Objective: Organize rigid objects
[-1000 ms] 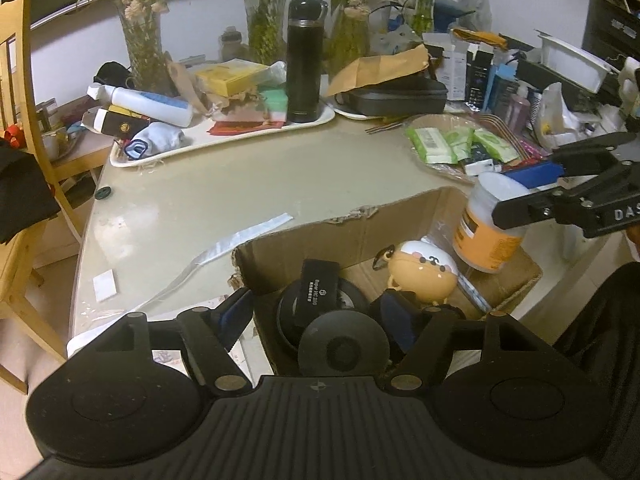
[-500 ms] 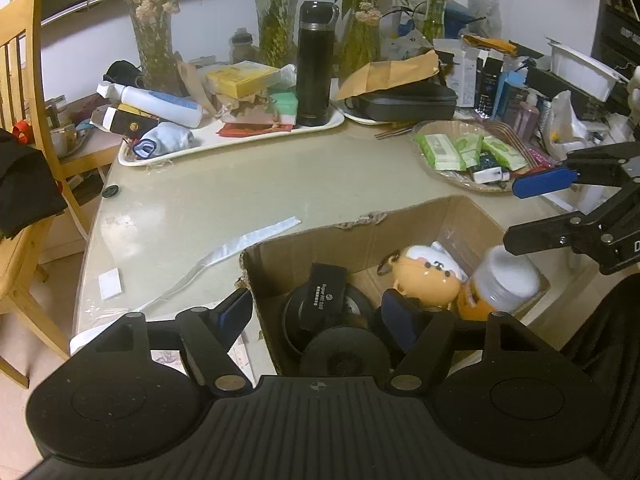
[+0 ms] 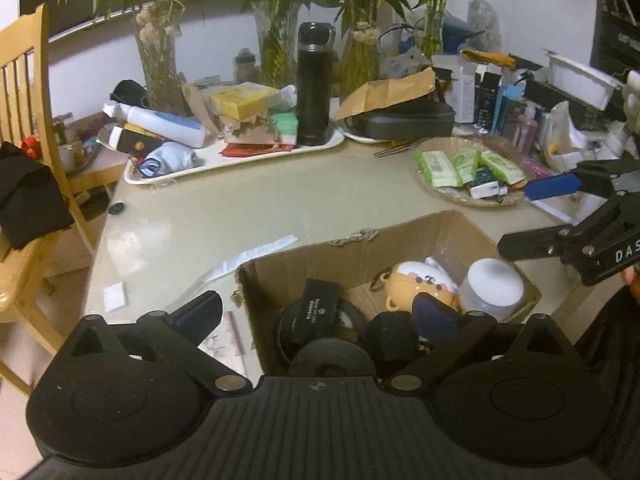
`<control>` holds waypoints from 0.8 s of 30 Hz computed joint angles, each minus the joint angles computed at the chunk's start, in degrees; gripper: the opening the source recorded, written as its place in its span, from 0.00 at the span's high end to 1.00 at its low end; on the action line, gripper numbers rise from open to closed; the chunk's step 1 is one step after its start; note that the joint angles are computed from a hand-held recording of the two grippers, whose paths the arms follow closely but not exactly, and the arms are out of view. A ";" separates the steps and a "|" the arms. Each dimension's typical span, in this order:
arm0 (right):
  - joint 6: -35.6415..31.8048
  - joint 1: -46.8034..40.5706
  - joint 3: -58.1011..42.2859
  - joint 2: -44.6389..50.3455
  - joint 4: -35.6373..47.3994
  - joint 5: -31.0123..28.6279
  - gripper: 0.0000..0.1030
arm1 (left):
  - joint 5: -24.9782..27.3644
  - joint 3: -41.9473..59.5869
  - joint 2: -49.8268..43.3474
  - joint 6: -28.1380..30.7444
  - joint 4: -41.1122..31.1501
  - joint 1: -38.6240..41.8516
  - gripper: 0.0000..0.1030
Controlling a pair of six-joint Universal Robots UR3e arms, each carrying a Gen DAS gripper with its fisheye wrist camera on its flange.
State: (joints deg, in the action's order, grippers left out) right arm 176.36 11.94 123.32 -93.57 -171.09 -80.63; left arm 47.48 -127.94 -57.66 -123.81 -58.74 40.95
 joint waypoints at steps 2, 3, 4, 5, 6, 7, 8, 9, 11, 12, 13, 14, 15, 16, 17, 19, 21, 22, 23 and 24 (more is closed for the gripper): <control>1.19 0.10 0.75 0.49 -2.00 -0.73 0.00 | 0.87 -1.88 0.96 -1.83 3.99 -0.48 0.00; 1.70 0.12 1.03 0.50 -2.52 -0.90 0.00 | 0.66 -3.04 1.72 -2.57 5.70 -0.27 0.00; 2.27 0.06 1.46 0.58 -3.43 -0.96 0.00 | 0.63 -3.54 2.07 -3.23 6.60 -0.22 0.00; 3.06 0.21 1.86 0.70 -4.51 -1.42 0.00 | 0.72 -3.84 2.37 -3.92 7.18 -0.17 0.00; 3.79 0.50 1.95 0.98 -5.38 -2.19 0.00 | 0.71 -4.27 2.94 -4.67 7.67 0.03 0.00; 4.51 0.68 2.20 1.24 -6.49 -2.80 0.00 | 0.62 -4.70 3.52 -5.32 8.27 0.28 0.00; 5.29 0.97 2.42 1.47 -7.55 -3.44 0.00 | 0.51 -5.16 4.22 -5.67 8.86 0.56 0.00; 6.02 1.24 2.55 1.69 -8.44 -4.16 0.00 | 0.40 -5.51 4.88 -5.84 9.31 0.85 0.00; 7.55 2.56 2.21 2.31 -9.49 -7.00 0.00 | 0.94 -5.77 5.71 -6.62 10.10 0.85 0.00; 7.92 3.27 1.67 2.63 -9.26 -8.57 0.00 | 1.58 -5.62 5.84 -7.15 10.43 0.54 0.00; 8.03 3.94 1.08 2.92 -8.80 -9.94 0.00 | 2.36 -5.46 5.84 -7.78 10.91 0.10 0.00; 7.74 4.53 0.24 3.10 -7.58 -11.02 0.00 | 3.77 -5.12 5.39 -8.75 11.88 -0.86 0.00; 7.37 4.97 -0.60 3.14 -5.96 -11.76 0.00 | 4.87 -4.83 4.99 -9.09 12.45 -1.62 0.00; 7.22 5.68 -1.67 3.41 -4.12 -12.95 0.00 | 5.24 -4.67 5.13 -8.85 12.11 -1.74 0.00; 7.21 6.33 -2.38 3.67 -2.85 -14.16 0.00 | 5.37 -4.44 5.35 -8.75 11.50 -1.71 0.00; 7.13 7.65 -3.62 4.16 -0.71 -16.55 0.00 | 5.26 -3.61 5.72 -8.58 9.26 -1.31 0.00; 6.53 8.84 -4.16 4.46 0.14 -18.42 0.00 | 6.23 -2.17 5.60 -8.77 6.71 -1.51 0.00; 6.35 9.42 -4.31 4.56 0.33 -19.30 0.00 | 7.00 -1.92 5.51 -9.15 6.61 -1.91 0.00; 6.37 10.01 -4.44 4.60 0.60 -20.22 0.00 | 8.03 -1.79 5.29 -9.71 7.19 -2.55 0.00; 6.51 10.57 -4.57 4.60 0.99 -21.16 0.00 | 9.13 -1.80 5.39 -10.05 7.66 -3.14 0.00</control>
